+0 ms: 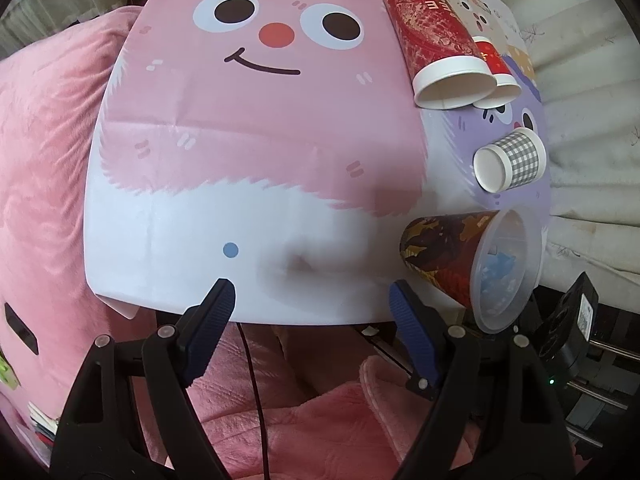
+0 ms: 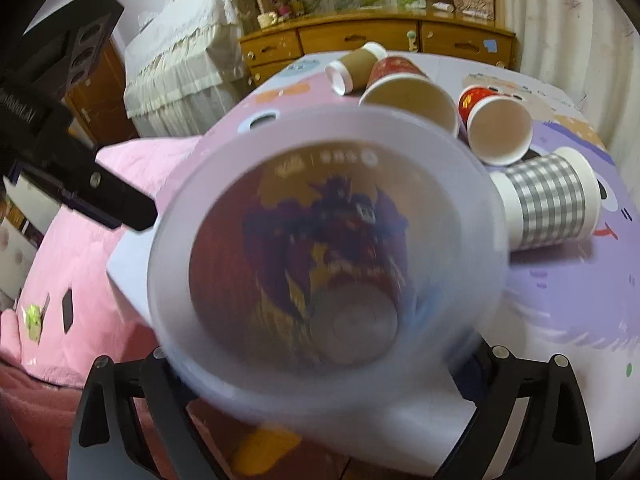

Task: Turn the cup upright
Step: 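Rotate the held cup with the right gripper, turning its rim over, then lower the cup onto the table with the right gripper and open it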

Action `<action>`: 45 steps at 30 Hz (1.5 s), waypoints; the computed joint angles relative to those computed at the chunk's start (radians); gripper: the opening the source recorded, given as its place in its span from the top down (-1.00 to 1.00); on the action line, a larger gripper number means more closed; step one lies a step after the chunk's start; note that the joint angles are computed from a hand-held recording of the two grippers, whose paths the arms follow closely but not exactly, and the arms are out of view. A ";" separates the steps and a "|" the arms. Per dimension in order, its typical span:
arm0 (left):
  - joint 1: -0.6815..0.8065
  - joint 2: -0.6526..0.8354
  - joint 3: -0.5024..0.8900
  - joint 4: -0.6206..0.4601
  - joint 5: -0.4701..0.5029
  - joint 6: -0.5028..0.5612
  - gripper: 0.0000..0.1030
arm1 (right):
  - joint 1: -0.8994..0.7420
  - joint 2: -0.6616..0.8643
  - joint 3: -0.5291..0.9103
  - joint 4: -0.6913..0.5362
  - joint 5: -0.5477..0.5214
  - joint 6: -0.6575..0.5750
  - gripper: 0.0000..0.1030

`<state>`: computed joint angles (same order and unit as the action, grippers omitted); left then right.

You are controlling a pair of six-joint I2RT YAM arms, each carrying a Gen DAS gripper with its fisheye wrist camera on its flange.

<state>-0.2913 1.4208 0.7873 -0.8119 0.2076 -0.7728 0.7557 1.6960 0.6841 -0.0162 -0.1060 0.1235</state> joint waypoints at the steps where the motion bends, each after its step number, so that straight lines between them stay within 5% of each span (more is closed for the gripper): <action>1: -0.006 -0.005 -0.005 0.003 -0.001 -0.010 -0.50 | -0.006 -0.004 0.003 -0.031 -0.011 -0.017 -0.90; 7: -0.038 -0.082 -0.028 -0.004 -0.040 -0.055 -0.50 | -0.037 -0.167 -0.047 -0.182 0.024 -0.110 -0.91; 11: -0.076 -0.221 -0.020 -0.044 -0.131 -0.086 -0.50 | -0.116 -0.271 -0.003 -0.388 0.008 -0.167 -0.92; 16: -0.174 -0.236 0.135 -0.219 -0.252 -0.080 -0.50 | -0.276 -0.286 0.225 -0.763 -0.130 -0.083 -0.92; 24: -0.351 -0.218 0.342 -0.340 -0.353 -0.211 -0.50 | -0.320 -0.287 0.551 -1.100 -0.100 0.052 -0.95; 27: -0.419 -0.197 0.396 -0.354 -0.412 -0.275 -0.50 | -0.292 -0.303 0.618 -1.146 -0.096 0.108 -0.95; 35: -0.632 -0.110 0.528 -0.517 -0.633 -0.420 -0.51 | -0.076 -0.390 0.697 -1.152 0.110 0.256 -0.95; 45: -0.838 -0.029 0.625 -0.712 -0.778 -0.636 -0.68 | 0.067 -0.541 0.600 -1.143 0.284 0.426 -0.98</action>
